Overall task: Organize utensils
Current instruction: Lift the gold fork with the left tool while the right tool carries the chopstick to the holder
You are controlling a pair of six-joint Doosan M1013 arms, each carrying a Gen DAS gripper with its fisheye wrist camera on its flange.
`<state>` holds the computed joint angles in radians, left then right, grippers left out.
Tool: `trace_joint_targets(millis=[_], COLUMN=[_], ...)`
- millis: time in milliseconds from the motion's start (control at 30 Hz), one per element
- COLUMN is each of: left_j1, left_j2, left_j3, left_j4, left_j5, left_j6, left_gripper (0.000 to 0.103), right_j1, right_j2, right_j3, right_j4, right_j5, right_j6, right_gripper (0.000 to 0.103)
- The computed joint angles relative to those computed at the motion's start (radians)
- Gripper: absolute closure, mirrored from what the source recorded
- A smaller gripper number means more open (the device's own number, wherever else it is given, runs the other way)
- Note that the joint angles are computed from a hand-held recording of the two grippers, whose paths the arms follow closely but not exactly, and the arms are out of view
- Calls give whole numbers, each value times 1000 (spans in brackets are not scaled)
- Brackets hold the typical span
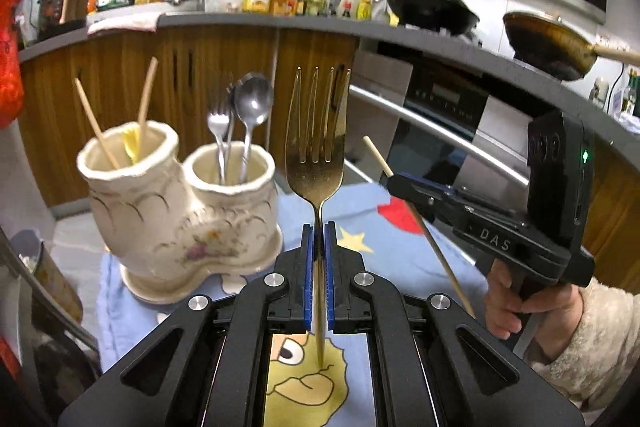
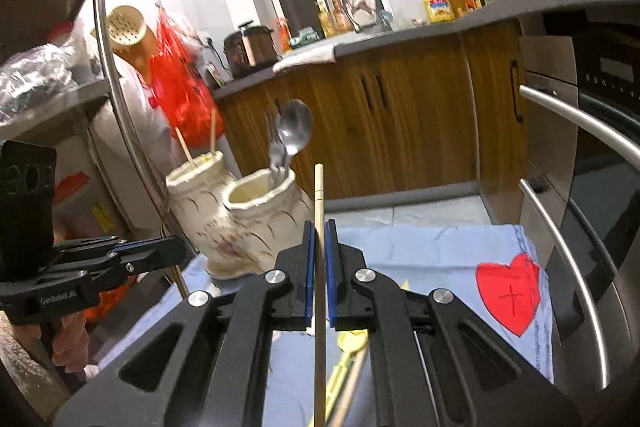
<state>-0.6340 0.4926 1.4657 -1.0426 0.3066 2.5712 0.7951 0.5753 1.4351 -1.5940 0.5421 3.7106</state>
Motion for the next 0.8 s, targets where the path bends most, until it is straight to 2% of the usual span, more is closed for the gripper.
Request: trace_joint_targets(millis=[200, 300, 367, 500, 633, 733, 800], left_j1=[13, 24, 34, 51, 64, 65, 68], left_j2=[-20, -35, -43, -43, -34, -15, -2], left_j3=[4, 9, 9, -12, -37, -66, -80], left_j4=[-166, -323, -507, -674, -952, -1119, -1194], left_j5=[-14, -32, -58, -84, -92, -122, -132], left_j6=[154, 303, 476, 627, 908, 1073, 1136], left_gripper=[97, 97, 97, 97, 97, 97, 97], right_j1=[1, 0, 0, -6, -17, -24, -28], right_j2=[10, 21, 29, 52, 87, 115, 132], right_j3=[-33, -68, -91, -147, -218, -268, -297], right_j4=[-101, -129, -158, -213, -220, -239, -247], right_j5=[16, 14, 14, 6, -4, 11, 24], right_j6=[74, 64, 67, 78, 63, 75, 81], right_gripper=[98, 98, 98, 98, 98, 98, 98])
